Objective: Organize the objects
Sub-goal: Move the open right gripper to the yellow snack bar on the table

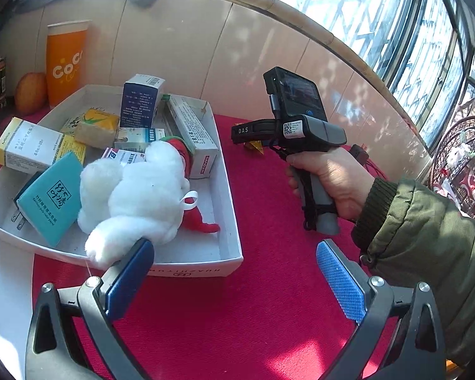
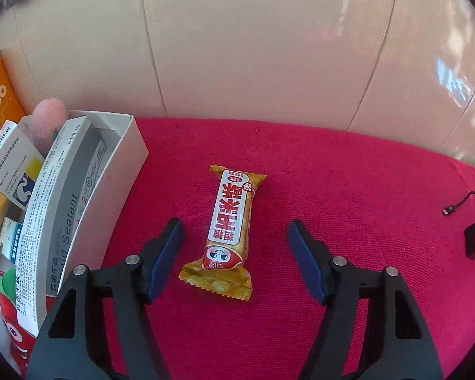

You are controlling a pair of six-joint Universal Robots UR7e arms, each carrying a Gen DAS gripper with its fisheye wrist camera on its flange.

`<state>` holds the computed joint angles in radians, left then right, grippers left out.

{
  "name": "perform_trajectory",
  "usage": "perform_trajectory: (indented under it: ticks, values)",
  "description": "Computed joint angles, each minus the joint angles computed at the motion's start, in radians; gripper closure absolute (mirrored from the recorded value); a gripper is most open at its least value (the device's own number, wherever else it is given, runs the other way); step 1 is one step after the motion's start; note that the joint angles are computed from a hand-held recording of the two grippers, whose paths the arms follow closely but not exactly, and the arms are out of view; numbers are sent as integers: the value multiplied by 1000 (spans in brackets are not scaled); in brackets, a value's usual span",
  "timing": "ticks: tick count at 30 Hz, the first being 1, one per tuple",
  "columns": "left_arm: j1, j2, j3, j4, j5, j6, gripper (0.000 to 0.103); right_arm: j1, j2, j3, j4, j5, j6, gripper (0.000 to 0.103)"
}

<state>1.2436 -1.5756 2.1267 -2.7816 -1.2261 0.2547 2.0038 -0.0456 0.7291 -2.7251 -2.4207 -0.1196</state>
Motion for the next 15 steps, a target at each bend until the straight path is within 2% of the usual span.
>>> perform_trajectory:
  ticks: [1,2,10,12,13,15]
  values:
    - [-3,1,-1,3,10,-3,0,3,-9,20,-15,4,-12,70]
    - [-6,1,-2,8,20,-7,0,6,-22,46,-27,6,-18,76]
    - [-61,-13,32,-50,162,-7,0,54,-241,512,-431,128,-57,77]
    - [-79,-16,44,-85,212,2,0,75,-269,588,-514,149,-65,91]
    - [-89,-16,49,-104,245,7,0,80,-305,659,-577,158,-76,91]
    - [-104,-11,55,-144,303,19,0,92,-331,723,-662,183,-98,91]
